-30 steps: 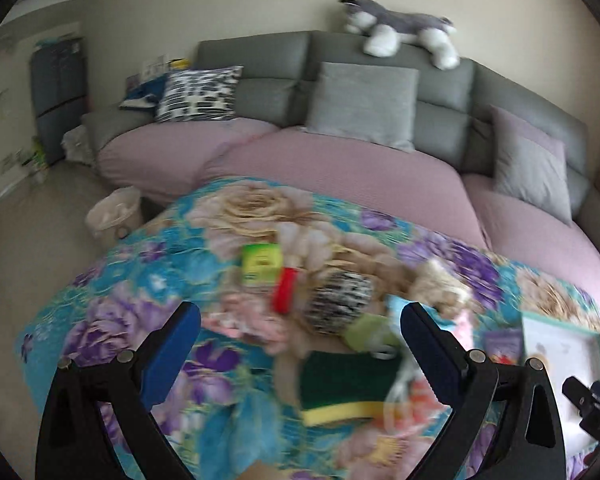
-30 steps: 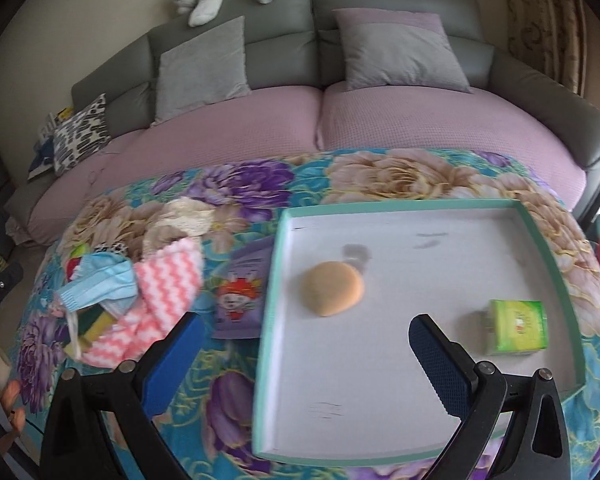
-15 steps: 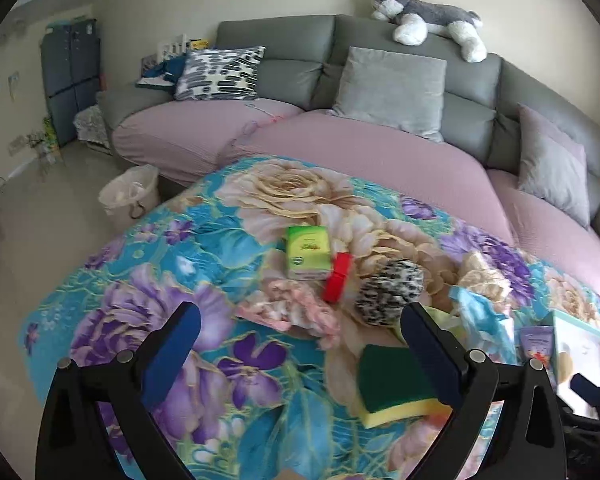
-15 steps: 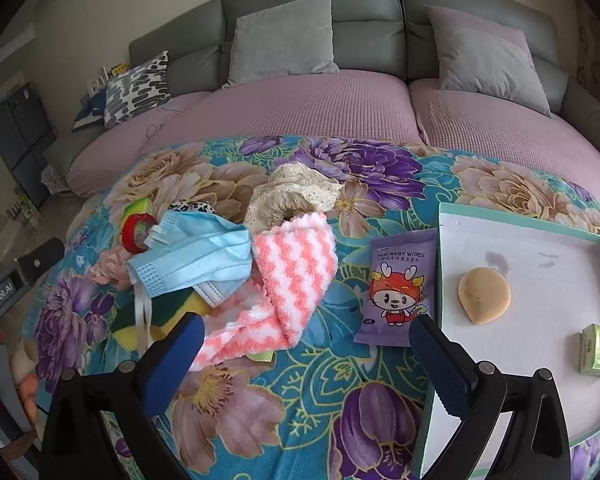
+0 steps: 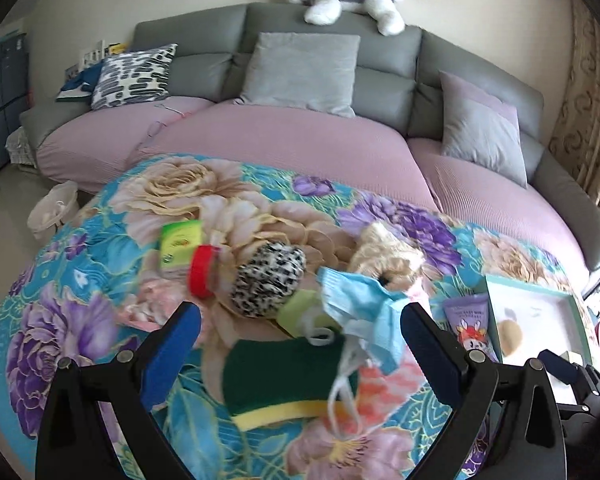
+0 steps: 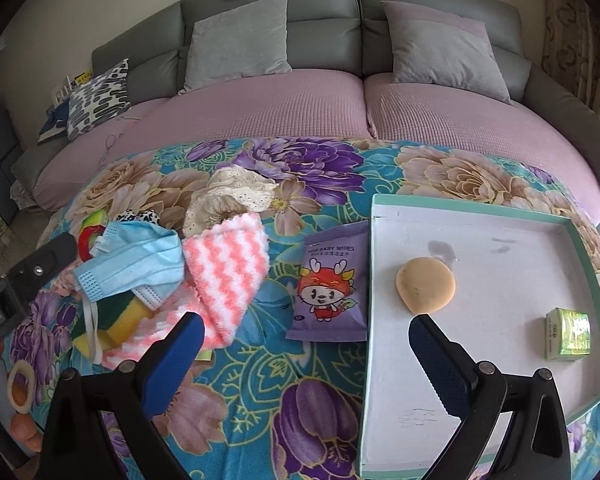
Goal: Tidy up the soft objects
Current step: 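Lower the left tool onto the blue face mask and close on it, then grasp the pink-and-white striped cloth with the right tool while the left tool holds the mask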
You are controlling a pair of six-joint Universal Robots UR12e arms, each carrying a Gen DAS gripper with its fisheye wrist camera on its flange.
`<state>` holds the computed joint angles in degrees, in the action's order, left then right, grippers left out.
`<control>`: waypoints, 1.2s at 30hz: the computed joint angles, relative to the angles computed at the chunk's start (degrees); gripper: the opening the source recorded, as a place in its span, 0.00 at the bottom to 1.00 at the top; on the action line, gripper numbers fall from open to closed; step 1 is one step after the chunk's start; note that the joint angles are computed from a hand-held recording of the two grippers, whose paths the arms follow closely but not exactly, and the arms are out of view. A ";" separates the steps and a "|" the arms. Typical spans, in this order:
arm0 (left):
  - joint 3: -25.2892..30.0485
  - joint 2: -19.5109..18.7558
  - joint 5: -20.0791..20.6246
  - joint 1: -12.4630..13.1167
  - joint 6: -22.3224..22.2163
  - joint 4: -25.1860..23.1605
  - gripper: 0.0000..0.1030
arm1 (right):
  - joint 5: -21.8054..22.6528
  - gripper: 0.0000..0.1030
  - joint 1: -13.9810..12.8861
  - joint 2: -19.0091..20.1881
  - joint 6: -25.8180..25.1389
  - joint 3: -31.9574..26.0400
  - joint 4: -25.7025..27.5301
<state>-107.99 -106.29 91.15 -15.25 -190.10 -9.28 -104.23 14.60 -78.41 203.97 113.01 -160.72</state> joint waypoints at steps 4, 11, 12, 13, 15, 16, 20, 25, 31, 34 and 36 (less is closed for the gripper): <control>0.37 -0.60 -2.73 -0.35 1.50 -0.01 0.79 | 0.23 1.00 -0.20 -0.20 -0.23 0.24 0.11; 1.42 -1.59 -6.52 -0.60 3.20 -3.27 0.51 | 0.26 1.00 -0.32 -0.34 -0.17 0.41 0.42; 1.45 -1.65 -6.95 -0.62 3.35 -3.33 0.46 | 0.25 1.00 -0.32 -0.35 -0.23 0.40 0.52; 1.48 -1.70 -7.60 -0.59 3.38 -3.46 0.41 | 0.30 1.00 -0.31 -0.31 -0.26 0.37 0.60; 1.52 -1.82 -8.57 -0.50 3.47 -3.94 0.36 | 0.33 1.00 -0.27 -0.27 -0.33 0.33 0.78; 1.55 -1.88 -8.71 -0.50 3.42 -4.11 0.33 | 0.31 1.00 -0.25 -0.22 -0.34 0.27 0.85; 1.42 -1.85 -9.53 -0.23 3.03 -4.07 0.24 | 0.30 1.00 -0.19 -0.12 -0.26 0.13 1.22; 0.96 -1.62 -11.57 0.36 2.76 -3.22 0.08 | 0.38 1.00 -0.21 -0.06 -0.34 0.13 1.23; -0.58 -0.29 -11.95 1.23 1.58 1.66 0.07 | 1.56 1.00 -0.13 0.35 -1.56 -0.04 0.55; -1.79 0.88 -9.71 1.91 -0.13 4.74 0.07 | 3.73 1.00 -0.13 0.72 -2.52 0.02 -1.16; -2.55 1.62 -7.69 2.40 -1.53 6.32 0.07 | 5.39 1.00 -0.05 1.13 -3.46 -0.06 -2.28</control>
<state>-110.54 -104.67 83.46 -12.86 -191.64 -2.96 -98.84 14.56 -77.28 200.51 112.94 -163.00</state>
